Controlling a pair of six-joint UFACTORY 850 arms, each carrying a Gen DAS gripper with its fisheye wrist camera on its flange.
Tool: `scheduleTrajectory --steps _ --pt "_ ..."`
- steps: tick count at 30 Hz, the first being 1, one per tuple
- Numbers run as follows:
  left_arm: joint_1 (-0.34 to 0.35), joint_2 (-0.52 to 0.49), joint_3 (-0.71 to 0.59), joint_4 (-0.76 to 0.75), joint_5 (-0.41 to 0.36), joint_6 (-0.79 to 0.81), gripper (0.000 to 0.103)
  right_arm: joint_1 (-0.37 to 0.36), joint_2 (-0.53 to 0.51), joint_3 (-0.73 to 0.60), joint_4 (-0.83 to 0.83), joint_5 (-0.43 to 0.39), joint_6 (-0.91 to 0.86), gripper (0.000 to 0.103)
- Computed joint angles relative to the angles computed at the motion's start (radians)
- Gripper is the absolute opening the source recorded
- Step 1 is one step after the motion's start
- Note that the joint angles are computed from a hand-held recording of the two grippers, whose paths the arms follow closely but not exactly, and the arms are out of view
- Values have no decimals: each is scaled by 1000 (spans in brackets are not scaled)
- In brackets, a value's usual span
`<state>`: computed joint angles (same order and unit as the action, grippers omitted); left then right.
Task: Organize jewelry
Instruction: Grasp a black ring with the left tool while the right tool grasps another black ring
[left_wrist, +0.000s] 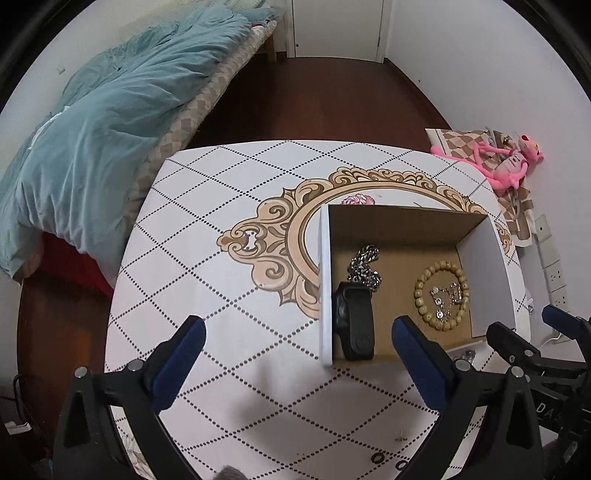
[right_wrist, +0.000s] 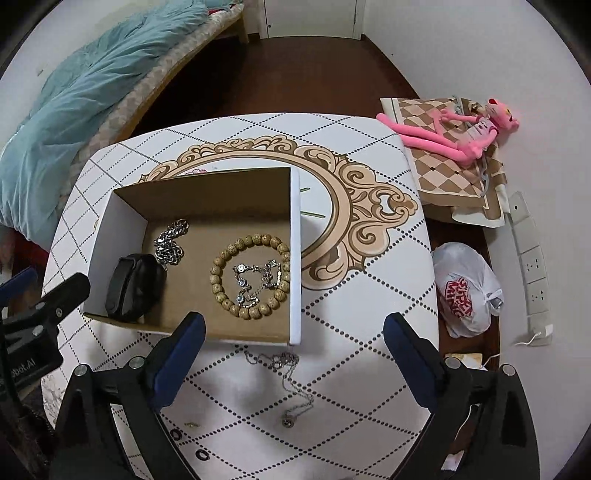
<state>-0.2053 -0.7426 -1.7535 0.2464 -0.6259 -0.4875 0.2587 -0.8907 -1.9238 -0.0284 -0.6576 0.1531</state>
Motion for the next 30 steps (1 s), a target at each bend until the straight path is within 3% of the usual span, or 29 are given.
scheduleTrajectory --steps 18,30 --pt "-30 269 265 195 120 -211 103 34 321 342 -216 231 208 98" --pt "-40 360 353 233 141 -279 103 49 451 462 -200 283 213 98"
